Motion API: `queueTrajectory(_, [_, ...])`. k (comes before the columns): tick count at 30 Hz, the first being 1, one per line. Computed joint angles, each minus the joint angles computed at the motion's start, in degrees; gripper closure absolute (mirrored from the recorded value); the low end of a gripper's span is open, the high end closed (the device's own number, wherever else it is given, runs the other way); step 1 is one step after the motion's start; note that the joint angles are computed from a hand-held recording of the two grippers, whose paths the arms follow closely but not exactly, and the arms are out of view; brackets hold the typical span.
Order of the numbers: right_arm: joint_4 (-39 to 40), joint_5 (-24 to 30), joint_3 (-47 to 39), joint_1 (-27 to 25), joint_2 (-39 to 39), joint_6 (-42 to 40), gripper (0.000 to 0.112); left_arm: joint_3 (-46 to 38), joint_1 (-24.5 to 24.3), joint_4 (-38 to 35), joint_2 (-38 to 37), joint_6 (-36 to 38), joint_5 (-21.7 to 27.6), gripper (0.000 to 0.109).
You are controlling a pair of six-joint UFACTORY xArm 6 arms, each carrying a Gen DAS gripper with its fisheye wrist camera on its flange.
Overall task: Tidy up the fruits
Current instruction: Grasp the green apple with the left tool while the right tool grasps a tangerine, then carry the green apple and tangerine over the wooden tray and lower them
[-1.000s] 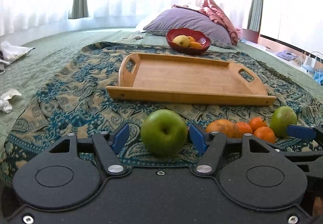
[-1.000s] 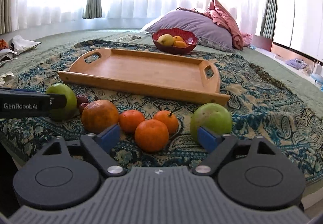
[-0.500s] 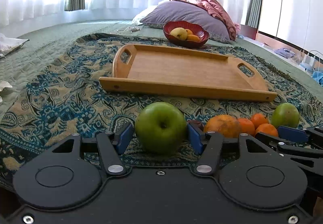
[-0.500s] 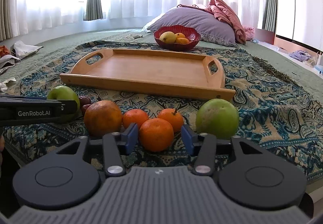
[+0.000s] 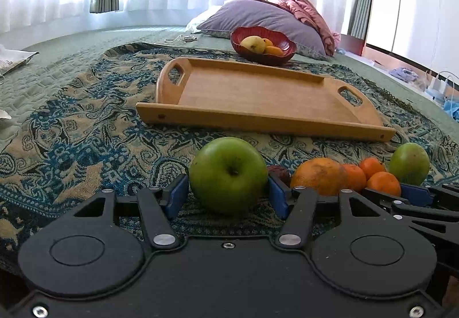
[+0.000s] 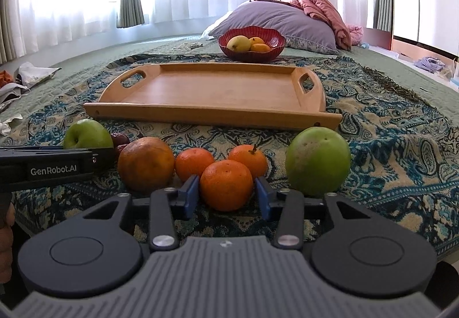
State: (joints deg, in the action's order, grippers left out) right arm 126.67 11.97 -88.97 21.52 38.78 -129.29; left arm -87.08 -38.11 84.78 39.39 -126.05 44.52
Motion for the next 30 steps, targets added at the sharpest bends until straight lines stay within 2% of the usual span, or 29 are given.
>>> queueTrajectory(6, [2.5, 0.5, 0.4, -0.1, -0.4, -2.3, 0.069, 0.1, -0.7, -0.9, -0.5, 0.2, 1.4, 0.054])
queueTrajectory(12, [11.6, 1.7, 2.4, -0.8, -3.1, -12.6, 0.070, 1.1, -0.9, -1.2, -2.5, 0.5, 2.3, 0.054])
queueTrajectory(18, [11.2, -0.3, -1.0, -1.2, -2.6, -10.4, 0.070, 0.7, -0.1, 1.3, -4.0, 2.4, 2.3, 0.054])
queueTrajectory(24, [0.0, -2.2, -7.4, -1.3, 0.0, 3.0, 0.070, -3.2, 2.2, 2.1, -3.7, 7.1, -0.8, 0.054])
queueTrajectory(27, [-9.7, -3.0, -11.1, -1.2, 1.9, 13.4, 0.070, -6.2, 3.3, 1.1, -2.6, 9.7, -2.3, 0.054])
queueTrajectory(30, [-23.1, -2.7, -14.8, -1.4, 4.4, 26.5, 0.069, -10.1, 4.8, -1.3, -0.9, 13.6, -4.4, 0.054])
